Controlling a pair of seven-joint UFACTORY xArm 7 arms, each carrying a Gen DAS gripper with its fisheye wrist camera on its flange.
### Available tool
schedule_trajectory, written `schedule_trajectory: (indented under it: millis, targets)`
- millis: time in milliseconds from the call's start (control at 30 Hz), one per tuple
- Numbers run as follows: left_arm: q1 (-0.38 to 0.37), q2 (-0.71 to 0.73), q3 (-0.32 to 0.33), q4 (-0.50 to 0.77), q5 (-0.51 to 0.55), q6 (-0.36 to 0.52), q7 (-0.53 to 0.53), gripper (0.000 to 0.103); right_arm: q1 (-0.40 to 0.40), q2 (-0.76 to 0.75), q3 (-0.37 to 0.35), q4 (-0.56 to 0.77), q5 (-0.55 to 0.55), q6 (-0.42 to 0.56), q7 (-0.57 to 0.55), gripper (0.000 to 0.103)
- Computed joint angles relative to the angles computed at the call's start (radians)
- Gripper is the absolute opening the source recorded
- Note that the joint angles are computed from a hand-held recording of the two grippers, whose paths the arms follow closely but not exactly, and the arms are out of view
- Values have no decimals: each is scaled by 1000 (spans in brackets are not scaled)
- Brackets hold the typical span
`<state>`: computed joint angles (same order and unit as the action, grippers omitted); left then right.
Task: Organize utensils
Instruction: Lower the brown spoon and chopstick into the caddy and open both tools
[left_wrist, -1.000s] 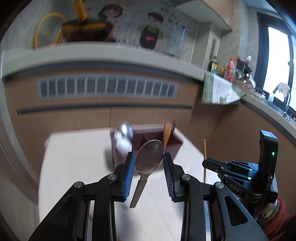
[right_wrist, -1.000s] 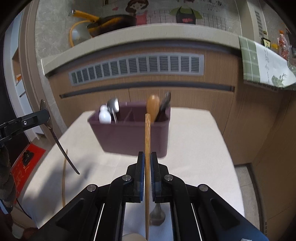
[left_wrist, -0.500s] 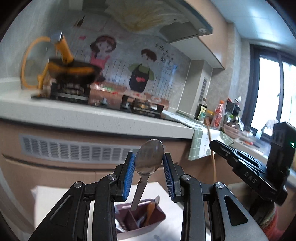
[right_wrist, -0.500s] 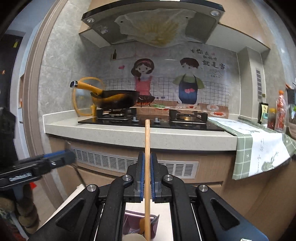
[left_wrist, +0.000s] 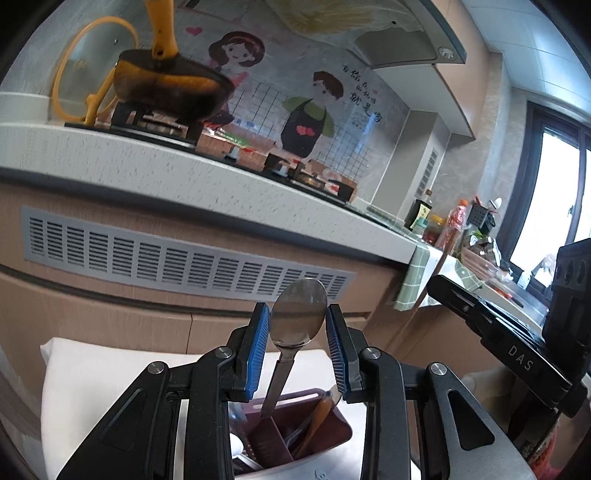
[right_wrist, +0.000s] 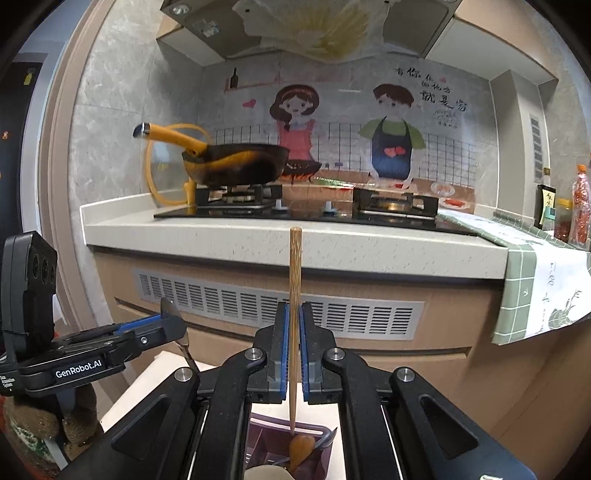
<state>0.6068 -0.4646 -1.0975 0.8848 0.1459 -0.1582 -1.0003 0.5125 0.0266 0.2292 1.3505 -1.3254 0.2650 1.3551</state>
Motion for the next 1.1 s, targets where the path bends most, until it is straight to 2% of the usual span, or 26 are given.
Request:
schedule_trajectory:
  millis: [200,333,467,567,600,633,667,700,767,833,900,933,967,1033,1100]
  targets:
    - [-20,21,-4,-26,4,0,2,32,3,8,-1,-21,19,-11,-16,4]
    - [-12,53,-33,-39,2,2,-10,32,19,36,-1,-34,32,23,-34,4]
    - [31,115,-92,-50,-7,-43,-9,34,35,78,-16,-45,115,32,-98,4]
    - [38,155,-115,-50,-13,-39,14,34,31,107,-25,-64,282,5,-233,6]
    - [28,160,-110,-52,-15,-36,21,35,18,119,-24,-82,378,-30,-310,8]
    - [2,163,-88,-58,-17,-30,29,35,5,128,-20,-97,463,-59,-379,14]
    - [-30,160,-60,-63,-20,-22,35,38,-5,133,-16,-112,529,-76,-433,21]
    - [-61,153,-31,-68,-22,-15,40,42,-6,135,-21,-124,562,-85,-459,23]
    - [-126,102,32,-97,-33,-2,35,46,30,116,-68,-155,510,-92,-408,23]
    - [-184,28,87,-136,-42,27,19,47,68,62,-116,-211,350,-106,-273,24]
    - [-221,-45,120,-169,-40,82,-11,50,56,-5,-108,-287,229,-119,-178,27]
    - [-235,-84,131,-186,-38,117,-32,50,44,-34,-96,-328,216,-130,-171,32]
    - [-250,-122,139,-208,-37,153,-56,51,32,-59,-85,-372,246,-144,-204,34]
    - [-287,-176,155,-250,-31,209,-97,51,37,-118,-74,-491,402,-163,-359,34]
    - [-322,-224,163,-285,-22,276,-136,51,54,-167,-61,-589,510,-132,-452,34]
